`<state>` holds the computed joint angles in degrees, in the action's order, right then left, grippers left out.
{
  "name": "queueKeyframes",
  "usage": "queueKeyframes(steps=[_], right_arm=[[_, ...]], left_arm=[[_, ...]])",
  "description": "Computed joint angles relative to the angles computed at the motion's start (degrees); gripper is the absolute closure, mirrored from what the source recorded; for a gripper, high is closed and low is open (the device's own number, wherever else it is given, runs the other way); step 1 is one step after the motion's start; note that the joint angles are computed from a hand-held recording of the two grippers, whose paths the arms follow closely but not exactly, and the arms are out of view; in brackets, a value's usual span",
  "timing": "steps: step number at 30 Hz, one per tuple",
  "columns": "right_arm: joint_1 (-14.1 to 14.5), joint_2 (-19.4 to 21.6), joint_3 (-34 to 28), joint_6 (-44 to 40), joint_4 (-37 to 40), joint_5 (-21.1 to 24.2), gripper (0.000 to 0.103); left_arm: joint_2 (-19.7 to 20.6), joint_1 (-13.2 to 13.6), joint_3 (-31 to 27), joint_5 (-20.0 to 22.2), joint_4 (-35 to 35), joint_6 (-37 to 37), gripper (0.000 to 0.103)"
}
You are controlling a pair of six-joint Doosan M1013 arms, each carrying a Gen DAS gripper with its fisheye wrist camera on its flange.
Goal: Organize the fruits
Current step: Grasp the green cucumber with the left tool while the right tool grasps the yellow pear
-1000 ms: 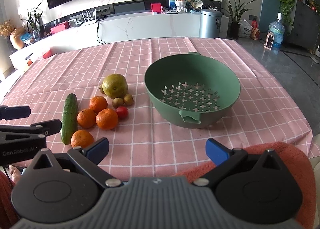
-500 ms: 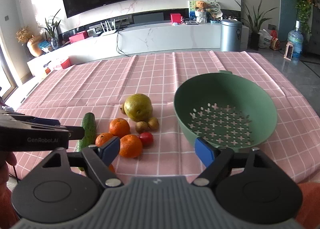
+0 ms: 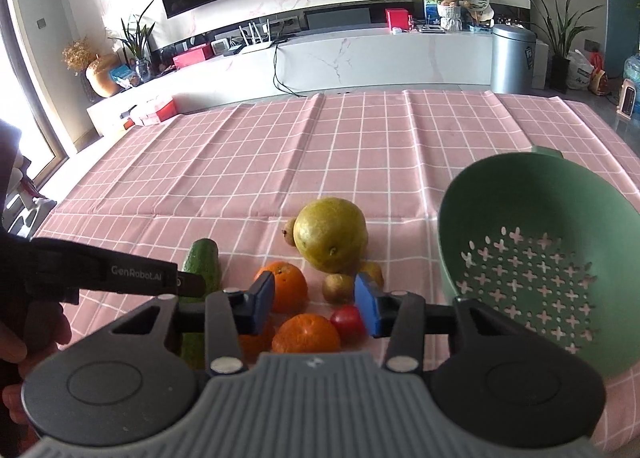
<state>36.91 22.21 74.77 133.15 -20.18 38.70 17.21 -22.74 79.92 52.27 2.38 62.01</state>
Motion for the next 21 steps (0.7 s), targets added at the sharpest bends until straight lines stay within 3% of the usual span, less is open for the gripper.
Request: queueKeyframes(steps=[13,21], right_arm=[[-0.5,6.3,-7.7,-3.3,-3.8,3.5,0.058],[-0.5,8.1,-9.4,-3.2,-4.3,5.7,0.047]], left_arm=[[1.7,0.6,-0.7,1.1,0.8,-0.6,0.057],[2.2,-0.4,-1.1,1.7,4.2,1.7,0.056]])
